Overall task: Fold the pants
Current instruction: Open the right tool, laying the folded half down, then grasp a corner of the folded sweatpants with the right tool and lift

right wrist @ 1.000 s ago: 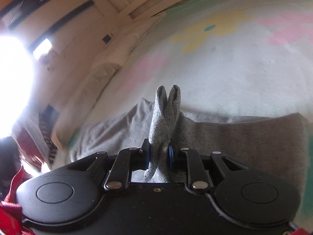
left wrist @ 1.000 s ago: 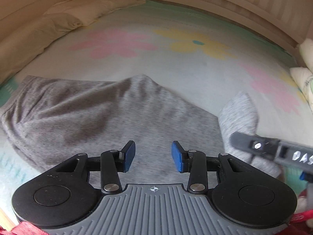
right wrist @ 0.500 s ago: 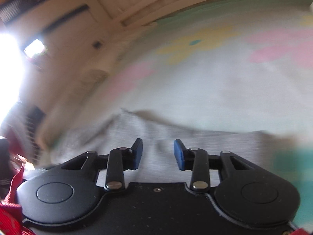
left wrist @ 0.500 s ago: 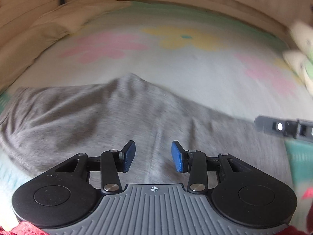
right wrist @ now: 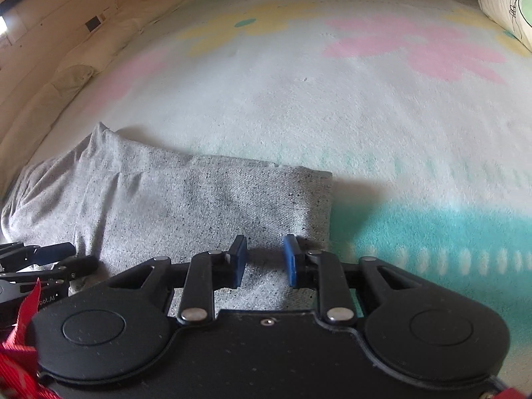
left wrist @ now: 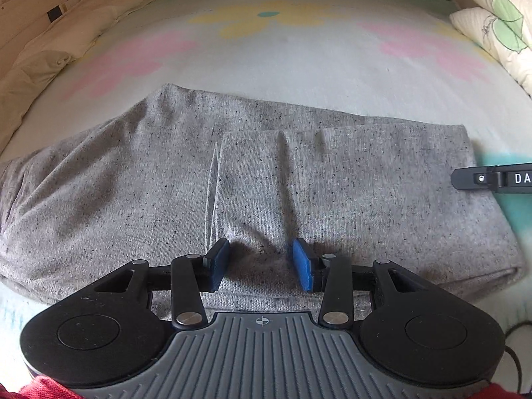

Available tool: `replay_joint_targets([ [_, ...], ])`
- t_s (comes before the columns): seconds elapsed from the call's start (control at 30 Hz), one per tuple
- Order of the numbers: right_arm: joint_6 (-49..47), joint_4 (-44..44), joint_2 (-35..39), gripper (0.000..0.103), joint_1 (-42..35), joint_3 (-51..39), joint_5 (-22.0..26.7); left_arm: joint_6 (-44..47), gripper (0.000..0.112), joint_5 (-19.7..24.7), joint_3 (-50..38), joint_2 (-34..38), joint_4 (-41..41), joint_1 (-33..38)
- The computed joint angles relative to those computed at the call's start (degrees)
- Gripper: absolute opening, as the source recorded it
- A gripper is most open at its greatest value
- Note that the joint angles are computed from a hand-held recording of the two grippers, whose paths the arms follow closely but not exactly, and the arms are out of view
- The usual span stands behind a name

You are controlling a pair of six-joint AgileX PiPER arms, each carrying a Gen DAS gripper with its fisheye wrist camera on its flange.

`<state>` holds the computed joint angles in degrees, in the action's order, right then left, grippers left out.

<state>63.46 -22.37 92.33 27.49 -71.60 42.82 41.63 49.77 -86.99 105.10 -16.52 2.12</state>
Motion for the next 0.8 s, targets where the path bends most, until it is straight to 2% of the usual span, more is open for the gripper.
replay_joint_targets([
  [0.17, 6.8, -5.2, -3.6, 0.045, 0.6, 3.1, -2.2, 1.5, 0.04, 0.3, -0.8, 0.4, -1.8, 0.9],
  [0.23, 10.0, -6.8, -5.1, 0.057, 0.4, 4.4, -2.0, 1.8, 0.04, -0.4, -0.3, 0.3, -1.8, 0.7],
  [0.3, 10.7, -5.0, -6.8, 0.061, -1.1, 6.7, -3.5, 1.9, 0.04, -1.1, 0.6, -0.5, -1.6, 0.4],
  [0.57, -4.0, 14.7, -11.1, 0.061, -7.1, 15.9, -14.9, 2.6, 0.04, -2.2, 1.4, -1.8, -3.5, -0.6],
  [0.67, -15.3, 28.6, -11.0, 0.061, -9.5, 18.7, -21.9, 4.7, 0.04, -2.4, 1.9, -2.1, -5.9, -0.6],
  [0.73, -19.5, 33.6, -10.4, 0.06, -9.8, 19.0, -24.0, 6.2, 0.04, -2.1, 2.0, -2.1, -8.0, -0.6],
  [0.77, -19.9, 33.8, -10.0, 0.058, -9.6, 18.8, -24.4, 6.9, 0.04, -1.7, 2.1, -2.1, -9.2, -0.7],
  [0.8, -20.3, 34.0, -9.7, 0.04, -9.5, 18.5, -24.3, 7.5, 0.04, -1.5, 2.2, -2.1, -10.1, -1.0],
])
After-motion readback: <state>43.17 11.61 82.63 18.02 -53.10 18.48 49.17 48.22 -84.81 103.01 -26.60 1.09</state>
